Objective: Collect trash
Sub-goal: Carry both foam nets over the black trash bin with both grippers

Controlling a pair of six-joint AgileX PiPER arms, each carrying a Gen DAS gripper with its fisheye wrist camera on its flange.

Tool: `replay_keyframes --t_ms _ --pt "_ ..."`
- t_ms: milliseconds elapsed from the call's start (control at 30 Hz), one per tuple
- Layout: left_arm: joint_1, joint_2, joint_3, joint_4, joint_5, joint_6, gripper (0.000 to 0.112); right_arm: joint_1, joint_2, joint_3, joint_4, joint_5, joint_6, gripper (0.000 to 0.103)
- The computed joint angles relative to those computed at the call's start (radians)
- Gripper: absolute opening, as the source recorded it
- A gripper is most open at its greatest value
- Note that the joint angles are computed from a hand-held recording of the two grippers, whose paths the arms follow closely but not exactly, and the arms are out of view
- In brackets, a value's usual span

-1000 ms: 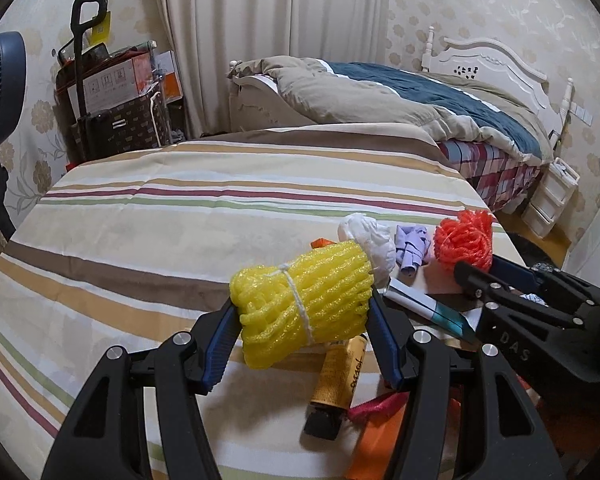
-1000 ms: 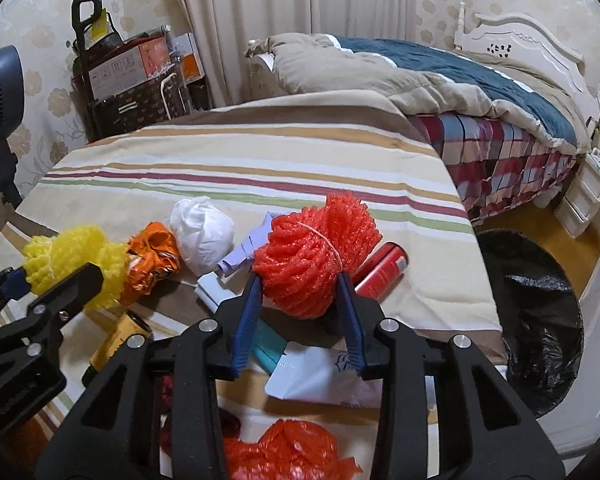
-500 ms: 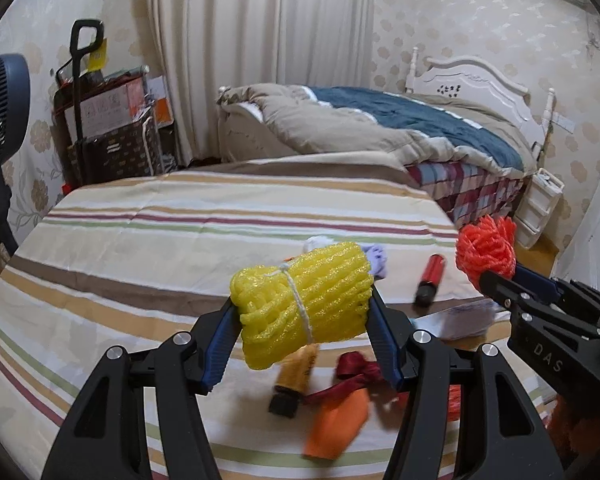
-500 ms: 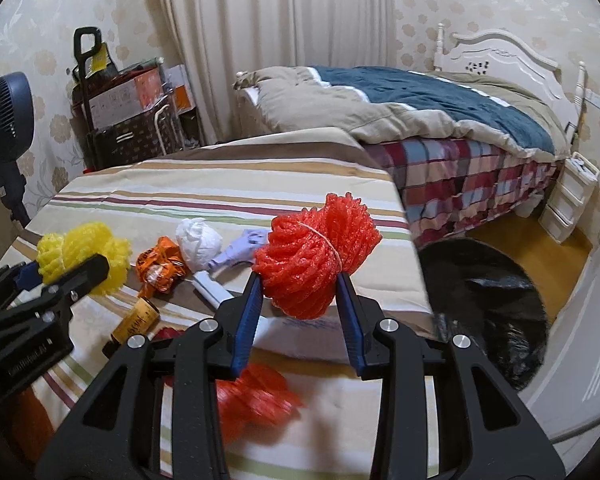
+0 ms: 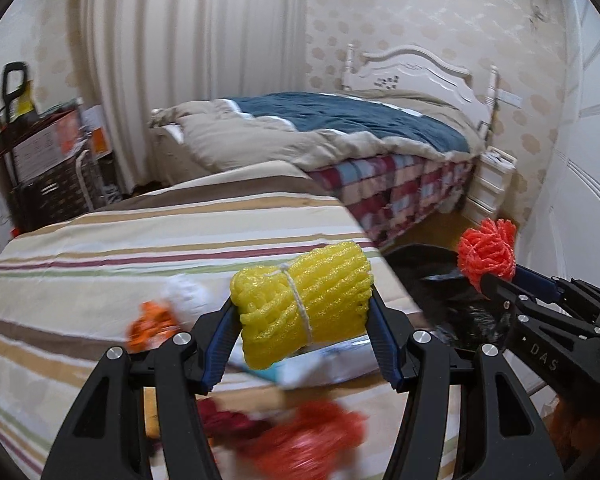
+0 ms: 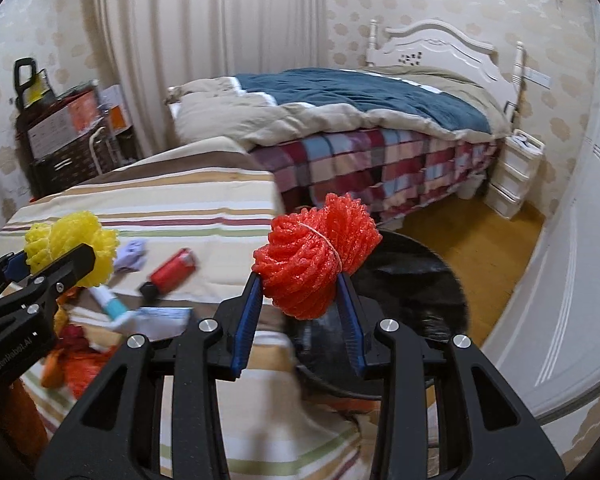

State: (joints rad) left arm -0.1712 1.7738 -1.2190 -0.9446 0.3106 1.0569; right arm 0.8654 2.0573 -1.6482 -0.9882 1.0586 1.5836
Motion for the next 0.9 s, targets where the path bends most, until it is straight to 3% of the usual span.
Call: replay_keyframes --t_ms 300,533,900 --pt "-0.171 0.146 -0.16 0.319 -0.034 -0.354 0.059 -0.103 -0.081 0.201 -0.026 -0.088 0.08 0.037" --pt "-0.247 0.245 -0.271 0.587 -0.013 -0.635 0.059 -0.178 -0.105 0.299 -0.032 -0.17 0.13 0.037" --pt "-0.297 0.342 -0.408 0.803 0.049 -0.849 0.06 -0.255 -0.101 0.355 -0.028 -0.26 0.136 0.038"
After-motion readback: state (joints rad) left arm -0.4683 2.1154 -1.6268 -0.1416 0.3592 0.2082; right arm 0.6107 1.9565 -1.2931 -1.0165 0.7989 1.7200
